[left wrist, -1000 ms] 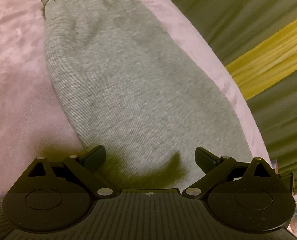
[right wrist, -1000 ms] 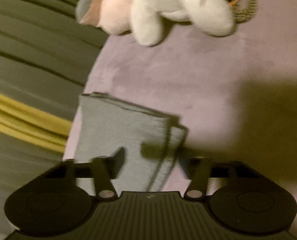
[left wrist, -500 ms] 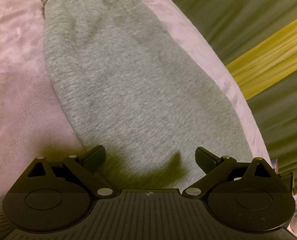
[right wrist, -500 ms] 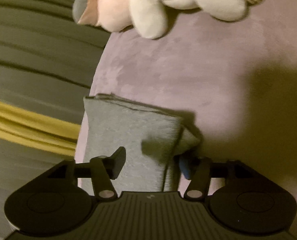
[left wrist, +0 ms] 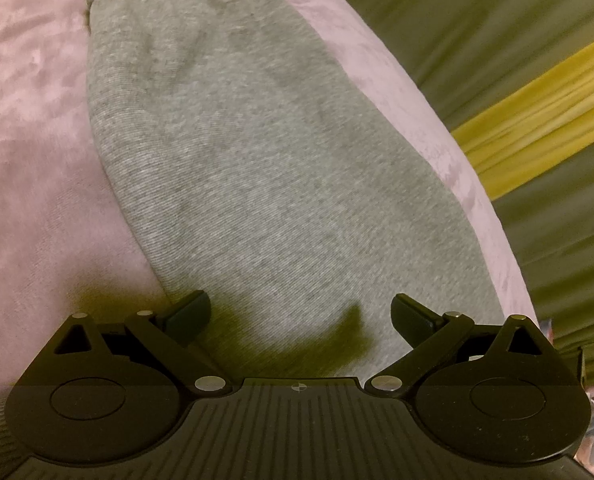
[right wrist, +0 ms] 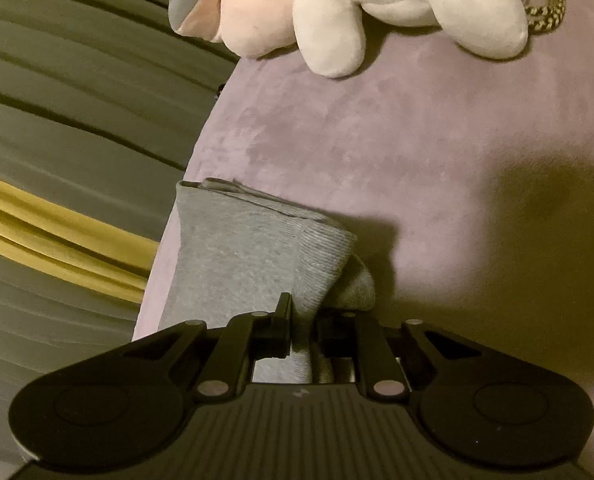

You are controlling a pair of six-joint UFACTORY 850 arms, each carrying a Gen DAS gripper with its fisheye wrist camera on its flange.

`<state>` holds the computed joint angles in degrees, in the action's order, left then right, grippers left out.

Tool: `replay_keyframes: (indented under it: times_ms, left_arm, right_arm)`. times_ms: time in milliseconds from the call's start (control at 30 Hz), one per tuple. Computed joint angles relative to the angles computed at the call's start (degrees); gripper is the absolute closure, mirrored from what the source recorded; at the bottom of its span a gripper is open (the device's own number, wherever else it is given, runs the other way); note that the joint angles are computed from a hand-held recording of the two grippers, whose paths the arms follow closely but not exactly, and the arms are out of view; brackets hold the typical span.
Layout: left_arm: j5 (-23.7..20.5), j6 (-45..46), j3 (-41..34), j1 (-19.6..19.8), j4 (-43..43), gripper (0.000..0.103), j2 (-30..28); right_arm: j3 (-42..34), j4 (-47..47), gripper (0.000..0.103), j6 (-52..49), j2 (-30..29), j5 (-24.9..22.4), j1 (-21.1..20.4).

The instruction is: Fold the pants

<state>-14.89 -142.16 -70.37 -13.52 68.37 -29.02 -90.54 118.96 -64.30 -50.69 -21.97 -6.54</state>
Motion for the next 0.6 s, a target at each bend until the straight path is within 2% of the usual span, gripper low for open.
replay_keyframes:
  times_ms: [100, 267, 400, 467, 533, 600]
  left_arm:
    - [0.0, 0.0, 0.0, 0.0, 0.0, 0.002, 0.0]
    - [0.2, -0.7, 0.1, 0.0, 0.6, 0.002, 0.1]
    - [0.5, -2.5, 0.5, 0.0, 2.0, 0.002, 0.2]
    - [0.7, -3.9, 0.7, 0.0, 3.1, 0.002, 0.4]
    - [1.0, -6.4, 1.1, 0.1, 5.0, 0.002, 0.6]
    - [1.5, -11.9, 1.8, 0.2, 9.2, 0.002, 1.1]
  right_arm:
    - [-0.4, -1.7, 0.086, 3.2, -0.4, -0.4, -0.2]
    - [0.7, 3.6, 0.091, -5.9, 1.6, 4.2, 1.5]
    - [-0.8, 17.8, 0.092, -26.7, 4.0, 9.4, 4.7]
    - [-3.0, 20.6, 0.092, -38.7, 5.4, 12.0, 7.4]
    - [-4.6, 20.5, 0.092, -50.7, 7.0, 10.6, 11.2]
    - [-4.1, 16.1, 0.092, -57.2, 8.1, 6.2, 14.9]
